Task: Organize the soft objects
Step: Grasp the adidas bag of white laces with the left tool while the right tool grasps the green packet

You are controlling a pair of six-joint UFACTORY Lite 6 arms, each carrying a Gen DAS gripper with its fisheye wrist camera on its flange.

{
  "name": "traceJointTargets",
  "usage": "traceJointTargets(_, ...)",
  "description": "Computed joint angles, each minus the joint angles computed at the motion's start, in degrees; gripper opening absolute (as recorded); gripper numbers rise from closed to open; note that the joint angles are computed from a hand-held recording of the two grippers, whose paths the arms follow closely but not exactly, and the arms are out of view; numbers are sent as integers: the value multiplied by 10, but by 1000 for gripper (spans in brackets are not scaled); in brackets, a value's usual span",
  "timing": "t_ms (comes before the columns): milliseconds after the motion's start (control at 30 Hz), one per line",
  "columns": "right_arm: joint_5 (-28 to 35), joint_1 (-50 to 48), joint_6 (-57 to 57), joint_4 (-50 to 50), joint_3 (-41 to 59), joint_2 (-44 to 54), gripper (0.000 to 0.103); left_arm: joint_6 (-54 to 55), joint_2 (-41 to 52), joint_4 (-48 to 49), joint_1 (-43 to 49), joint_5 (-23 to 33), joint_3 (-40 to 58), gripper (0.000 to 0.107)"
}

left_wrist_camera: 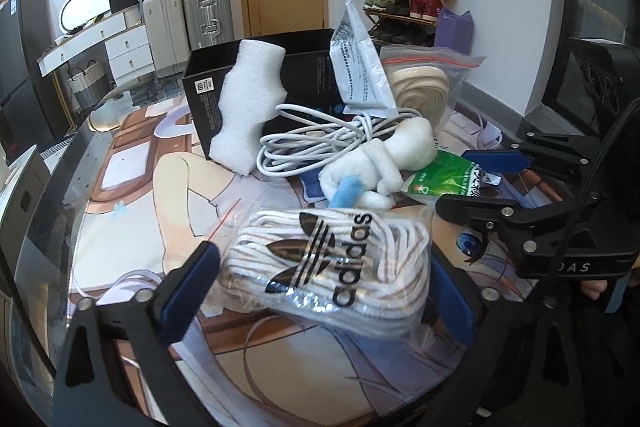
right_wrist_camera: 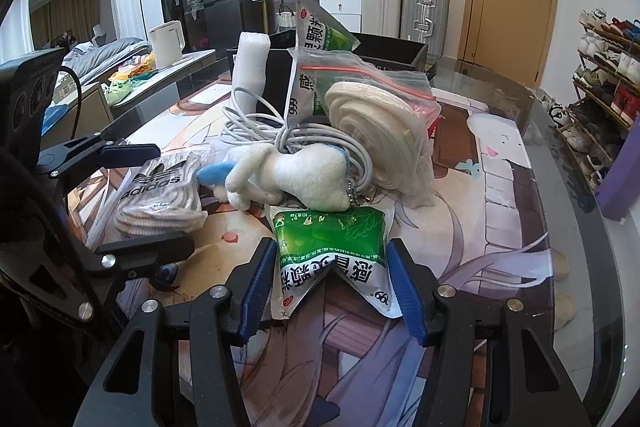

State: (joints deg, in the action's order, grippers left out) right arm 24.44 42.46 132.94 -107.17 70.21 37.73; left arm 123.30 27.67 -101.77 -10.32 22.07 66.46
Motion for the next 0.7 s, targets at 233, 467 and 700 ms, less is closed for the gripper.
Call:
traceJointTargets(233,1,6,28,-30,-18,-12,45,20,-18,-9,14,23,-22,86)
traceJointTargets(467,20,18,79,-76,-57,-40,43,30,-49,-15,27,43,-53,78)
traceJointTargets(700,47,33,100,-88,-93,-77,43,12,-56,1,36,56,-53,70)
